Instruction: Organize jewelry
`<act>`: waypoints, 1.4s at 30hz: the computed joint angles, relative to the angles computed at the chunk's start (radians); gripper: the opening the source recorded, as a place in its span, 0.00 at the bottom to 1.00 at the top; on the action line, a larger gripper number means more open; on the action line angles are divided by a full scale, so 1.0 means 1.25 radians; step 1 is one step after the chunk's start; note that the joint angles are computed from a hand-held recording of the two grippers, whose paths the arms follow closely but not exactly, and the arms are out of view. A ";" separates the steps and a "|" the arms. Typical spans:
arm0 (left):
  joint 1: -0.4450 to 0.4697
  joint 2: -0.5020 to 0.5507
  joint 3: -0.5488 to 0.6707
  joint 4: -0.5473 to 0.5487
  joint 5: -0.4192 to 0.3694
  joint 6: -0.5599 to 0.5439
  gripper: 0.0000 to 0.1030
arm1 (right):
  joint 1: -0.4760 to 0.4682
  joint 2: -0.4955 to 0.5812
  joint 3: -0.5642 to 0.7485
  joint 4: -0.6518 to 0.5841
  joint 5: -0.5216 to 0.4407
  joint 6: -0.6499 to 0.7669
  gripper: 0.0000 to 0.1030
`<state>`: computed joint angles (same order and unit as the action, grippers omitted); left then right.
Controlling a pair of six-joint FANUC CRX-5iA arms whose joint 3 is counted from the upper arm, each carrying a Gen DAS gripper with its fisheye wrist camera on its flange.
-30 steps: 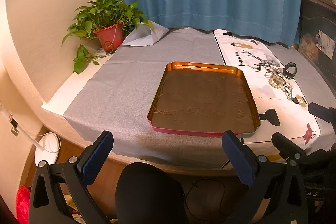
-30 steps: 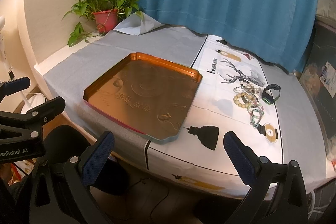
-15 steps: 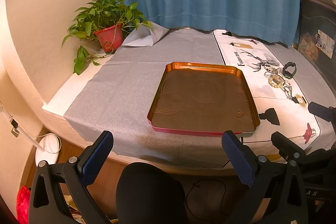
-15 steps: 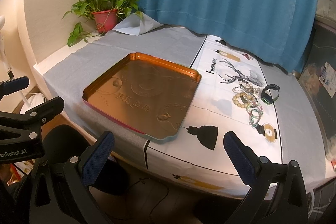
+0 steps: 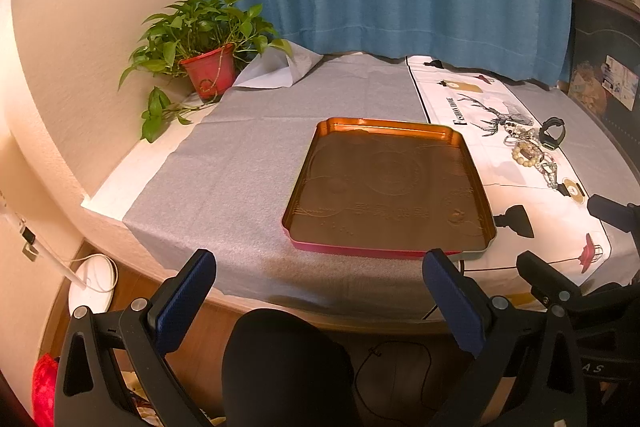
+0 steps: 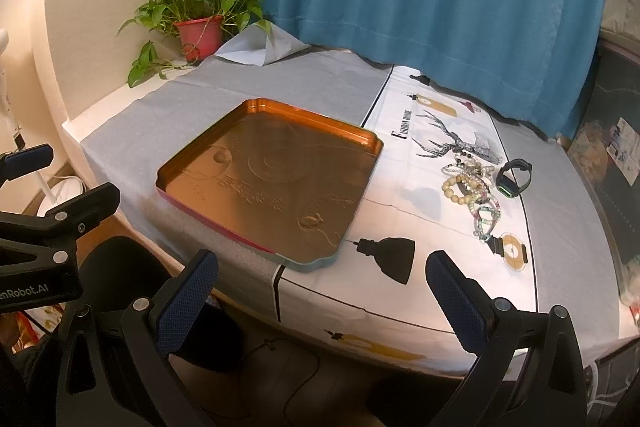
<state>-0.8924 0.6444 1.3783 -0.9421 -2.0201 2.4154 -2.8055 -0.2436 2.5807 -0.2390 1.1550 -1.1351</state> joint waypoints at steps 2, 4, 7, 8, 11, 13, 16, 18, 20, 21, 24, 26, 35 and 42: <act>0.000 -0.003 -0.005 0.001 0.002 0.002 1.00 | 0.000 0.001 0.002 -0.001 -0.003 0.001 1.00; 0.000 0.001 0.001 0.000 0.000 0.000 1.00 | 0.001 0.000 0.001 0.000 -0.002 0.000 1.00; 0.000 0.000 -0.001 0.000 0.000 0.000 1.00 | 0.002 0.000 0.000 0.001 -0.002 -0.001 1.00; 0.000 -0.001 -0.002 0.001 0.001 0.001 1.00 | 0.002 0.000 0.000 0.001 -0.002 -0.001 1.00; 0.000 0.001 0.001 -0.001 -0.001 -0.002 1.00 | 0.002 0.000 0.000 0.002 -0.002 -0.002 1.00; 0.000 0.003 0.006 -0.001 -0.003 -0.003 1.00 | 0.002 -0.001 -0.002 0.002 0.001 -0.002 1.00; 0.000 0.002 0.004 -0.001 -0.003 -0.004 1.00 | 0.002 -0.001 -0.001 0.002 -0.001 -0.002 1.00; -0.001 0.003 0.005 -0.002 -0.004 -0.004 1.00 | 0.003 0.000 0.000 0.003 -0.002 -0.003 1.00; -0.001 0.003 0.005 -0.003 -0.004 -0.003 1.00 | 0.003 0.000 0.000 0.002 -0.001 -0.002 1.00; -0.001 0.003 0.006 -0.003 -0.004 -0.004 1.00 | 0.003 0.000 0.000 0.004 -0.002 -0.003 1.00; -0.001 0.003 0.005 -0.003 -0.005 -0.005 1.00 | 0.003 0.000 0.001 0.003 -0.003 -0.003 1.00; -0.001 0.003 0.005 -0.003 -0.005 -0.006 1.00 | 0.003 0.000 0.002 0.002 -0.003 -0.002 1.00; 0.004 0.004 -0.007 0.015 -0.003 -0.012 1.00 | -0.015 0.017 0.048 -0.020 -0.017 0.009 1.00; 0.038 0.062 0.082 0.101 -0.004 -0.086 1.00 | -0.056 0.030 0.089 -0.031 -0.037 0.001 1.00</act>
